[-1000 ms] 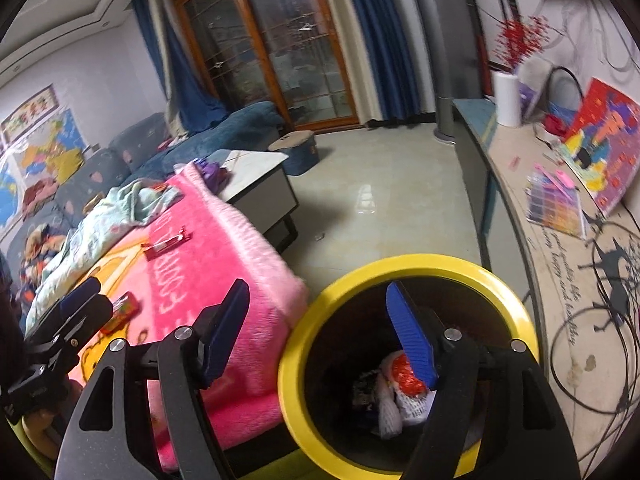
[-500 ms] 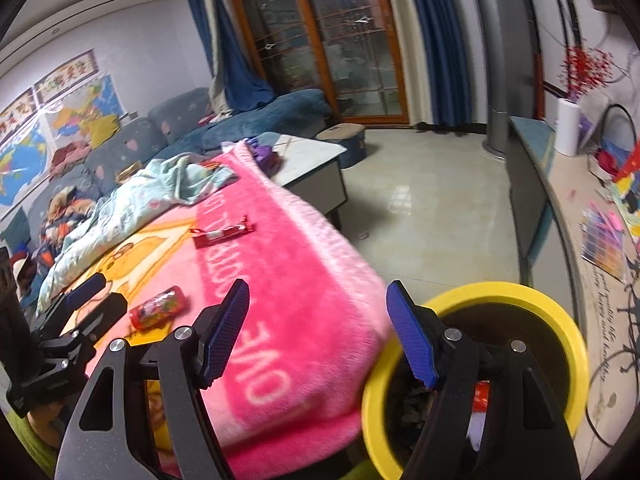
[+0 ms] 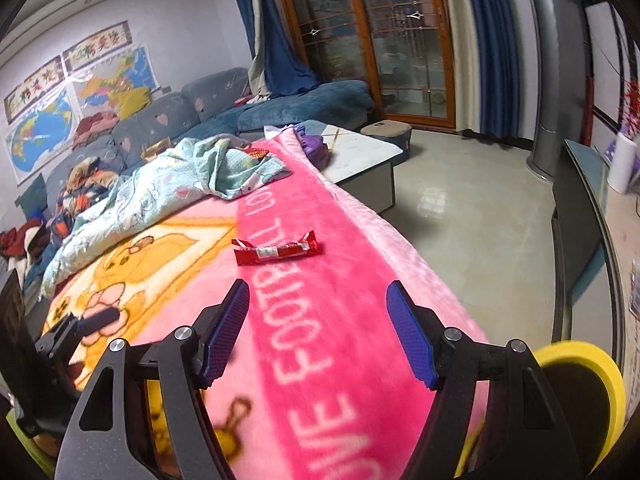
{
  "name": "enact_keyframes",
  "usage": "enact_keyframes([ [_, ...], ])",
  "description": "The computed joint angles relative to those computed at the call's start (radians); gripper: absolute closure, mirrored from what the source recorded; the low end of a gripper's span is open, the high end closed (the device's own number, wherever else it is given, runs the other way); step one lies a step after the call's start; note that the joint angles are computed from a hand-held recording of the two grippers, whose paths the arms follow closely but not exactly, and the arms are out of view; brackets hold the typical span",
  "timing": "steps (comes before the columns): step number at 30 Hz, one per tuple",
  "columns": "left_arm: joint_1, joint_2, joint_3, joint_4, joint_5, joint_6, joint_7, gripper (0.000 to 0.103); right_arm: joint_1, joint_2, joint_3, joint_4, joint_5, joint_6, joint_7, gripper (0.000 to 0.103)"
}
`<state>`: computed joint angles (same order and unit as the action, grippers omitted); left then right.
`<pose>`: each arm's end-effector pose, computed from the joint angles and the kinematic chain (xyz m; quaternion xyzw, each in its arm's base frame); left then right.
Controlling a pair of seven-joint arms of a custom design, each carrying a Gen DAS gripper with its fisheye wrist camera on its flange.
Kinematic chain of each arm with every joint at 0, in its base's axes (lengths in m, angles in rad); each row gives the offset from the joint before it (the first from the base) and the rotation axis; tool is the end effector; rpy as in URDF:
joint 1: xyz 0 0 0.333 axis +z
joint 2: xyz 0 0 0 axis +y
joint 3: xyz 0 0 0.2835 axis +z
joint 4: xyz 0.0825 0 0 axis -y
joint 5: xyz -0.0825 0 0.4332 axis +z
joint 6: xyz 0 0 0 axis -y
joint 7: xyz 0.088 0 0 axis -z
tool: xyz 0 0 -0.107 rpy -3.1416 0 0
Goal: Collect trash
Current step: 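Move both open tools back toward the red candy tube and red wrapper, then grasp the red candy tube with the left tool while the right tool grasps the red wrapper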
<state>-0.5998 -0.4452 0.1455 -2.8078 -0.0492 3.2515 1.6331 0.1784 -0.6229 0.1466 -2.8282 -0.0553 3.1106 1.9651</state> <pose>0.4085 -0.1984 0.3726 -0.4804 0.7652 -0.3766 0.2046 0.4154 0.1403 0.4211 -0.6359 0.6365 -0.2307 0.3705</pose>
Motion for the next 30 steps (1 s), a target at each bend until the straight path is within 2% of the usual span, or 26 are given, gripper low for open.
enact_keyframes([
  [1,-0.042,0.012,0.055,0.015,0.003,-0.028,0.029,0.011,-0.01,0.031,0.011,0.022,-0.003,0.004,0.002,0.035],
  [3,-0.086,0.028,0.109,0.03,-0.008,-0.049,0.07,0.012,-0.024,0.123,0.019,0.086,-0.003,0.016,0.01,0.035],
  [4,-0.135,0.034,0.164,0.04,-0.022,-0.06,0.105,0.013,-0.033,0.164,0.025,0.118,-0.004,0.014,0.016,0.035],
  [6,-0.207,0.04,0.236,0.058,-0.055,-0.085,0.16,0.018,-0.066,0.234,0.053,0.175,-0.018,0.005,0.04,0.035],
  [11,-0.257,0.079,0.264,0.094,-0.121,-0.122,0.241,0.03,-0.182,0.386,0.146,0.31,-0.139,-0.015,0.156,0.039],
  [13,-0.277,0.088,0.275,0.103,-0.151,-0.14,0.276,0.031,-0.207,0.448,0.161,0.367,-0.203,-0.032,0.211,0.042],
  [14,-0.273,0.092,0.266,0.106,-0.161,-0.149,0.285,0.032,-0.197,0.471,0.148,0.387,-0.212,-0.039,0.215,0.044],
  [15,-0.257,0.098,0.246,0.108,-0.163,-0.157,0.29,0.04,-0.19,0.503,0.139,0.415,-0.225,-0.053,0.221,0.045],
  [16,-0.226,0.106,0.209,0.109,-0.158,-0.16,0.284,0.041,-0.2,0.533,0.144,0.446,-0.277,-0.077,0.261,0.047],
  [18,-0.2,0.109,0.175,0.108,-0.17,-0.166,0.291,0.042,-0.197,0.584,0.133,0.495,-0.352,-0.103,0.321,0.052],
  [21,-0.165,0.115,0.131,0.11,-0.193,-0.177,0.305,0.046,-0.162,0.64,0.098,0.537,-0.342,-0.126,0.309,0.06],
  [23,-0.145,0.123,0.108,0.117,-0.213,-0.189,0.314,0.051,-0.138,0.655,0.072,0.542,-0.355,-0.118,0.316,0.073],
  [24,-0.137,0.126,0.097,0.12,-0.226,-0.196,0.317,0.053,-0.124,0.657,0.054,0.54,-0.408,-0.108,0.354,0.074],
  [26,-0.131,0.132,0.089,0.129,-0.261,-0.211,0.335,0.059,-0.097,0.648,0.027,0.522,-0.443,-0.086,0.368,0.087],
  [30,-0.118,0.139,0.07,0.138,-0.337,-0.217,0.374,0.066,-0.049,0.617,-0.02,0.477,-0.409,-0.047,0.344,0.092],
])
